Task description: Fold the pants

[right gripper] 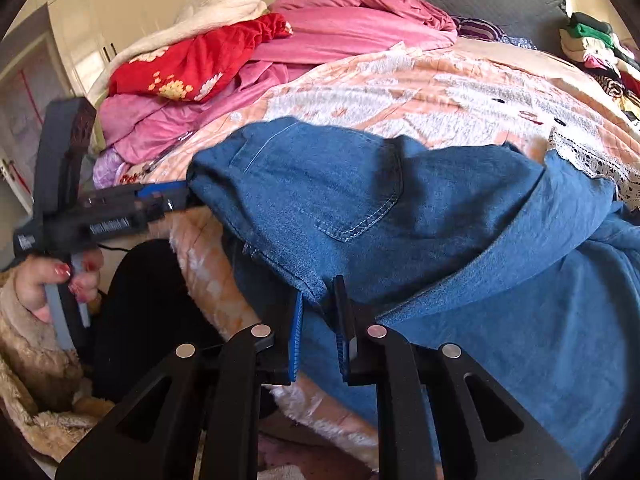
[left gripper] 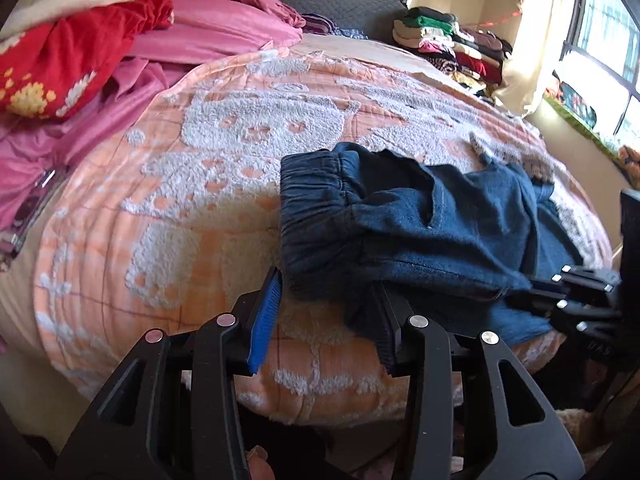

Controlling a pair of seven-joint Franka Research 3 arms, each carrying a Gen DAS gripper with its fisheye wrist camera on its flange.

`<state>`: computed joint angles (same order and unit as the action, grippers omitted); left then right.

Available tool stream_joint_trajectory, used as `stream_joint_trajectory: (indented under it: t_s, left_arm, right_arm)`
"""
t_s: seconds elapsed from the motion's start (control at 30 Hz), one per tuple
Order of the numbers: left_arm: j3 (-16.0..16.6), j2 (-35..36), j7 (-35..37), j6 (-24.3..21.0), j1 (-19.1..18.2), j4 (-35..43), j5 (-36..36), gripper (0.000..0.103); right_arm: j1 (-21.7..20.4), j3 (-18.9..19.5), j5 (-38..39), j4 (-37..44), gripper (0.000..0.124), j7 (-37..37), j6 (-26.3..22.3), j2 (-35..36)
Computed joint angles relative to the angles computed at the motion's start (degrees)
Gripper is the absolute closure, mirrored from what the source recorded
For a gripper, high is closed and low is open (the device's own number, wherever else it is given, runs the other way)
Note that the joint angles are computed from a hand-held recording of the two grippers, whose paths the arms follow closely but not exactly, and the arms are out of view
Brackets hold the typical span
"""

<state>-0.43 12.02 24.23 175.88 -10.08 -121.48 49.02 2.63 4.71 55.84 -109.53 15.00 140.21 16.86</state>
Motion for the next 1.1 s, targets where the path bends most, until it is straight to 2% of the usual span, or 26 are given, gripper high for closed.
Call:
stream_joint_trajectory:
  t_s: [0.07, 0.13, 0.17, 0.23, 0.3, 0.37, 0.47, 0.5, 0.53, 0.57, 0.63, 0.67, 0.73, 0.87, 0.97, 1.07, 1.1]
  left_arm:
    - [0.8, -1.7, -2.1, 0.9, -0.4, -1.4, 1.4, 0.068]
    - [0.7, -3.5, -3.7, -0.8, -0.6, -2.0, 3.1, 0.068]
    - [0.9, -4.3, -6.2, -1.6, -0.8, -1.8, 5.6, 0.068]
    - [1.2, -5.9, -12.5, -0.1, -0.6, -1.7, 12.2, 0.068]
    - [0.2, -6.4, -14.6, 0.8, 0.4, -0.9, 14.8, 0.068]
    - [-1.7, -5.1, -12.3, 2.4, 1.8, 0.9, 13.4, 0.068]
    - [-6.0, -1.3, 0.2, 3.3, 3.9, 3.2, 2.3, 0.068]
    - [-8.0, 0.6, 4.3, 2.7, 5.1, 4.5, -1.2, 0.068]
    - [-8.2, 2.3, 6.8, -1.0, 4.2, 6.3, -3.2, 0.068]
    - [-7.5, 3.6, 7.5, -5.4, 2.6, 8.0, -3.4, 0.068]
    - [-7.8, 5.7, 11.6, -8.6, 2.1, 9.2, -7.2, 0.068]
    - [-7.8, 6.1, 13.0, -8.8, 2.2, 9.0, -9.0, 0.068]
    - [-5.7, 6.0, 12.6, -8.1, 0.3, 7.8, -8.7, 0.068]
    - [-3.2, 5.6, 11.9, -7.1, -1.7, 6.3, -7.9, 0.068]
    - [-2.3, 5.5, 11.3, -6.9, -2.5, 6.1, -7.2, 0.068]
    - [-1.8, 5.7, 10.8, -7.1, -3.0, 6.4, -6.6, 0.068]
    - [-1.7, 5.8, 10.7, -7.0, -3.0, 6.4, -6.6, 0.068]
  right_arm:
    - [0.2, 0.2, 0.2, -1.1, 0.110, -0.9, 0.8, -0.7]
    - [0.4, 0.2, 0.4, -2.0, 0.110, -1.4, 0.7, -1.2]
    - [0.5, 0.2, 0.3, -2.3, 0.110, -2.0, 1.0, -1.4]
    - [1.2, 0.1, -0.5, -3.1, 0.110, -2.0, 2.4, -1.7]
    - [1.3, 0.0, -0.6, -2.9, 0.110, -0.8, 1.9, -1.4]
    - [1.3, -0.1, -0.9, -3.1, 0.110, -0.5, 1.9, -1.3]
    - [1.0, 0.0, -0.1, -3.4, 0.108, -0.4, 0.8, -1.5]
    - [0.8, 0.0, 0.3, -3.5, 0.108, -0.5, 0.6, -1.6]
    - [0.9, -0.1, 0.2, -3.2, 0.108, 0.1, 0.3, -1.5]
    - [0.8, -0.3, 0.0, -3.0, 0.108, 0.6, -0.2, -1.6]
    - [0.2, -0.6, 0.2, -2.9, 0.107, 0.7, -1.6, -1.9]
    - [0.0, -0.8, 0.2, -3.0, 0.106, 0.8, -2.2, -2.3]
    - [-0.6, -1.3, 0.9, -3.3, 0.103, 1.0, -3.0, -3.3]
    - [-0.3, -1.4, 4.5, -3.3, 0.099, 0.1, 0.7, -4.2]
    - [0.7, -1.3, 3.1, -1.2, 0.096, 0.9, 3.6, -2.2]
    - [2.2, -2.0, -3.6, 1.1, 0.091, 8.3, 6.6, 1.3]
    - [3.4, -3.0, -8.5, 1.8, 0.092, 13.6, 7.6, 2.9]
